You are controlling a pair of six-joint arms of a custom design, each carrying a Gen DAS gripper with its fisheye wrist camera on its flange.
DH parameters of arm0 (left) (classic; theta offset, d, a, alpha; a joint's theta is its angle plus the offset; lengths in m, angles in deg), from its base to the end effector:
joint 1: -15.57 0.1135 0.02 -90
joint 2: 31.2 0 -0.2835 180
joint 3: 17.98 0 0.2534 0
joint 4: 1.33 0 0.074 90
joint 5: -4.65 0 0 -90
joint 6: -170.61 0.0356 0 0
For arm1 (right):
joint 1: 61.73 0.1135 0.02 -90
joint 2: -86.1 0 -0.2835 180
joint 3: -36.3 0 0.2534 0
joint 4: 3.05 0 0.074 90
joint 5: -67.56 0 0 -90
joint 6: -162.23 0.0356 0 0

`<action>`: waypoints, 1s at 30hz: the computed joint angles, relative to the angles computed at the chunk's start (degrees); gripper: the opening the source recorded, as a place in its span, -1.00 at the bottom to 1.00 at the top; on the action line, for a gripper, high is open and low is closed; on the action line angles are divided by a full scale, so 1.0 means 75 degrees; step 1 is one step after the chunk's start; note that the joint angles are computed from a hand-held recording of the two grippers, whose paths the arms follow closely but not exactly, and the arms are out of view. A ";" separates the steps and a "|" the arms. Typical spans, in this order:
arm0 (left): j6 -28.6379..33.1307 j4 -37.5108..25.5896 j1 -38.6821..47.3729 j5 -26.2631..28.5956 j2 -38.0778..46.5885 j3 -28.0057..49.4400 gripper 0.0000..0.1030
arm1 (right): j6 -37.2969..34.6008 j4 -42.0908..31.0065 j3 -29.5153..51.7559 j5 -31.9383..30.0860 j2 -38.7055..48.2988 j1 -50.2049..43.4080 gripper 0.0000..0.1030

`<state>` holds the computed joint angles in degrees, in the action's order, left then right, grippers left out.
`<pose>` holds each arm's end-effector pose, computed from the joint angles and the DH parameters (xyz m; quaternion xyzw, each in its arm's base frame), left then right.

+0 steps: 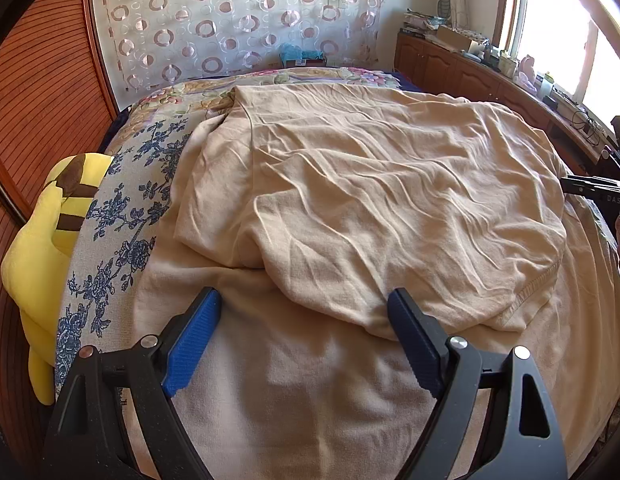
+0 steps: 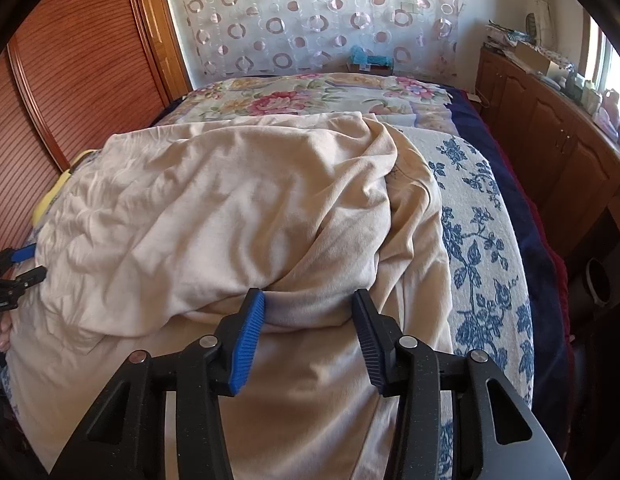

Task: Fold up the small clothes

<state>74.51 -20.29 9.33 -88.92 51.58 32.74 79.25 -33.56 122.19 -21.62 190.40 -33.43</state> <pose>0.2667 -0.0269 0.1751 -0.0092 0.9423 -0.0066 0.3347 0.3546 0.1904 0.2256 -0.1704 0.9208 0.1001 0.3364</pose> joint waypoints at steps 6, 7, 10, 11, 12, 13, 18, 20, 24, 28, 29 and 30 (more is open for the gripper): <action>0.0003 -0.0002 0.0005 0.0004 -0.0002 0.0000 0.67 | -0.0074 -0.0039 0.0333 0.0687 0.0340 0.0189 -0.16; 0.0006 -0.0005 0.0007 0.0005 -0.0006 -0.0001 0.67 | -0.0111 0.0069 0.0272 0.0759 0.0339 0.0222 -0.16; 0.0014 -0.0008 0.0014 0.0020 -0.0001 0.0005 0.67 | -0.0123 0.0555 -0.0020 0.0835 0.0319 0.0284 -0.13; 0.0012 -0.0005 0.0009 0.0017 -0.0006 -0.0001 0.67 | -0.0195 0.0655 -0.0120 0.0796 0.0274 0.0245 -0.10; 0.0015 -0.0009 0.0017 0.0020 -0.0006 0.0003 0.67 | -0.0221 0.0675 -0.0137 0.0756 0.0273 0.0238 -0.03; 0.0019 -0.0011 0.0029 0.0034 0.0002 0.0013 0.67 | -0.0253 0.0678 -0.0139 0.0733 0.0287 0.0257 0.02; 0.0061 -0.0027 0.0023 0.0032 -0.0007 0.0015 0.67 | -0.0260 0.0640 -0.0062 0.0786 0.0386 0.0297 0.21; 0.0165 -0.0141 0.0092 0.0159 -0.0009 0.0065 0.67 | -0.0321 0.0610 -0.0064 0.0674 0.0357 0.0242 0.25; 0.0112 -0.0425 0.0480 0.0754 -0.0332 0.0156 0.66 | -0.0343 0.0563 -0.0038 0.0785 0.0356 0.0267 0.29; 0.0109 -0.0498 0.1040 0.1225 -0.0568 0.0330 0.30 | -0.0347 0.0577 -0.0047 0.0774 0.0357 0.0257 0.29; 0.0128 -0.0588 0.1151 0.1299 -0.0488 0.0459 0.15 | -0.0350 0.0575 -0.0044 0.0783 0.0359 0.0257 0.29; 0.0169 -0.0635 0.1228 0.1376 -0.0398 0.0554 0.04 | -0.0355 0.0575 -0.0043 0.0778 0.0360 0.0250 0.30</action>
<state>75.78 -25.06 18.55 -78.60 48.59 36.89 76.59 -29.25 121.87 -15.79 193.10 -31.56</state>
